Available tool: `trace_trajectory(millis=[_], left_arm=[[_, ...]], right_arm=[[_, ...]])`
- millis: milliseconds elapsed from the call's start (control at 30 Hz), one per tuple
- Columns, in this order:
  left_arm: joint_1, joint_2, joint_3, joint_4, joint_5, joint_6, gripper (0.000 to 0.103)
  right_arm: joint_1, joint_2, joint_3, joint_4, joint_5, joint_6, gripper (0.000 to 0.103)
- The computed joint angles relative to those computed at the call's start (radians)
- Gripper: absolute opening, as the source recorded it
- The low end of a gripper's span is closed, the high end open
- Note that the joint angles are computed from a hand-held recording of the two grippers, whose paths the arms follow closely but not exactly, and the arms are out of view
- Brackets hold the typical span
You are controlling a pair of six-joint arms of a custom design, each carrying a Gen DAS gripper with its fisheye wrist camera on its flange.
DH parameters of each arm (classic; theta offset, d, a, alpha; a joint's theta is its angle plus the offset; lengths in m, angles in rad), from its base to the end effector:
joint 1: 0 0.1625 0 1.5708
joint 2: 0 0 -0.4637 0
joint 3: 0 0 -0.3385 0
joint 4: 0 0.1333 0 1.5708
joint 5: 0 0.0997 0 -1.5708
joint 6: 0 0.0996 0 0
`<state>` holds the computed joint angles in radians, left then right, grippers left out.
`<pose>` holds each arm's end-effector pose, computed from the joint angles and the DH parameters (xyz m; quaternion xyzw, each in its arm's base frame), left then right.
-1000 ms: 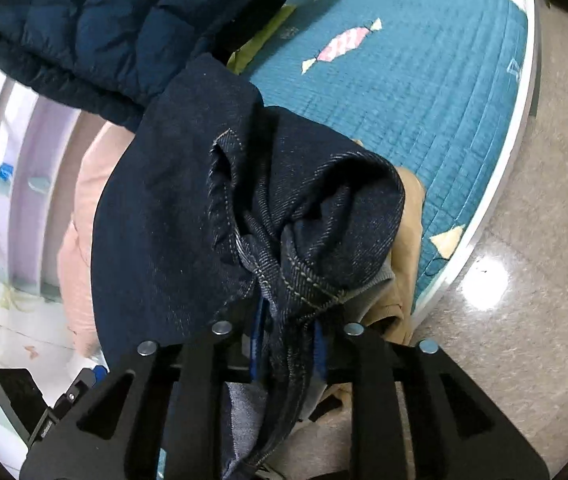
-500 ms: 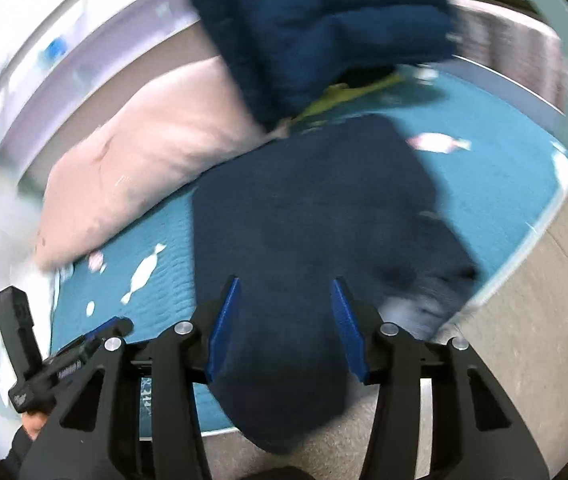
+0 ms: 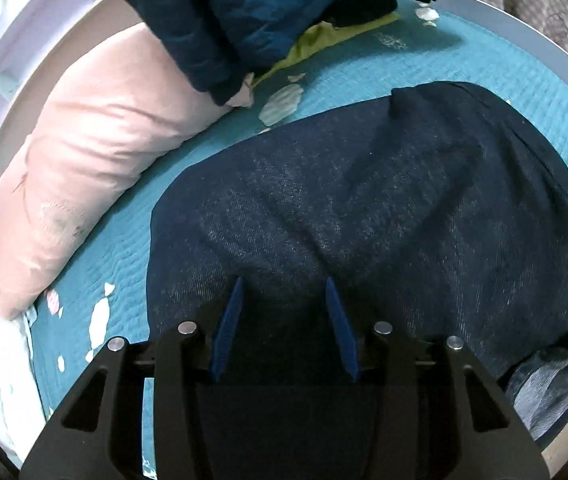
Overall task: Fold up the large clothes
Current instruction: 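Lower the jacket onto the folded clothes stack with both grippers, then press the jacket flat on the stack and open both grippers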
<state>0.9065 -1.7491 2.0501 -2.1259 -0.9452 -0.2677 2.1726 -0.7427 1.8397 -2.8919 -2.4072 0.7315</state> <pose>-0.0697 -0.3999 0.4654 0.1477 0.9330 -0.2449 0.2185 0.3932 -0.4676 0.1320 -0.1042 -0.9032 0.3299 0.2540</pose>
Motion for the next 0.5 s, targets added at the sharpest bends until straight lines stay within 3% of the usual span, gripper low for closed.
trace_trajectory(millis=[133,267,333,500], left_arm=[[0.027,0.036,-0.02,-0.007,-0.031,0.034,0.07],[0.018,0.098,-0.013,-0.083,-0.092,0.056,0.071],[0.008,0.138,-0.013,-0.112,-0.147,0.054,0.071],[-0.032,0.232,0.013,-0.238,-0.376,0.084,0.071]], right_arm=[[0.045,-0.008,-0.003,0.039,-0.034,0.019,0.041],[0.114,-0.043,0.092,-0.104,-0.008,-0.021,0.043],[0.158,-0.062,0.123,-0.117,-0.02,-0.007,0.043],[0.235,-0.113,0.199,-0.098,-0.077,0.066,0.043]])
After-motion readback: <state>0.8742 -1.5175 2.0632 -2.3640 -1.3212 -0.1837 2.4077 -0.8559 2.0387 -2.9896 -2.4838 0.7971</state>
